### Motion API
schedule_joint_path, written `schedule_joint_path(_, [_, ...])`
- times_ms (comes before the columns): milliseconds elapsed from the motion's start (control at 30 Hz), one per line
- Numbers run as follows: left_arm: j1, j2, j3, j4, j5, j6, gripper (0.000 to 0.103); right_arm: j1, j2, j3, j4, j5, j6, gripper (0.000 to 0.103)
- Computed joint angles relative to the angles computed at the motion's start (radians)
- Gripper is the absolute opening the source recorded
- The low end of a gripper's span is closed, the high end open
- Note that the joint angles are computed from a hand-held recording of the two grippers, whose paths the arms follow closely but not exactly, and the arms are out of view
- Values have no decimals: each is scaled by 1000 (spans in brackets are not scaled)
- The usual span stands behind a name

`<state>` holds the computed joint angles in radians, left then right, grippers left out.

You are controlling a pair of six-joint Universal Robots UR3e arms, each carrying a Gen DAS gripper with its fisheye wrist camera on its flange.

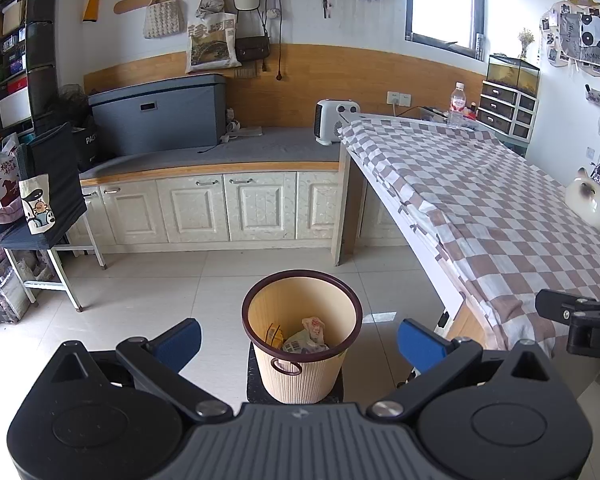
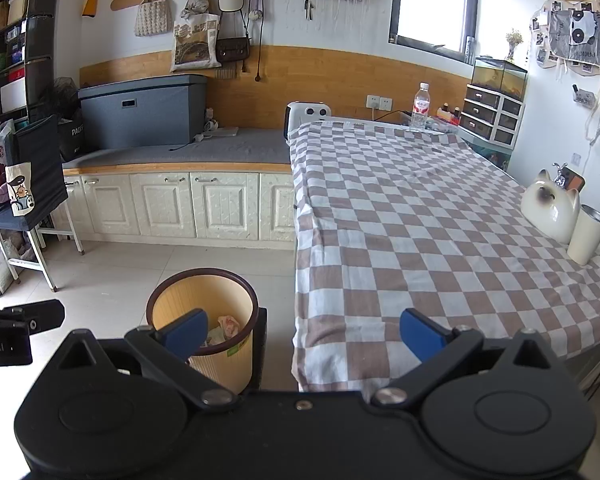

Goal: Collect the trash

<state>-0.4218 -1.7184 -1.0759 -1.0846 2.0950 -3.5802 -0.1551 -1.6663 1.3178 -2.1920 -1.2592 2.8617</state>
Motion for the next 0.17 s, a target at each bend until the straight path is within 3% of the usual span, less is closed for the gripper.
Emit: schedule_joint_path(167, [1, -4, -4, 12, -5, 4, 103, 0, -2, 14, -9, 1, 2, 103])
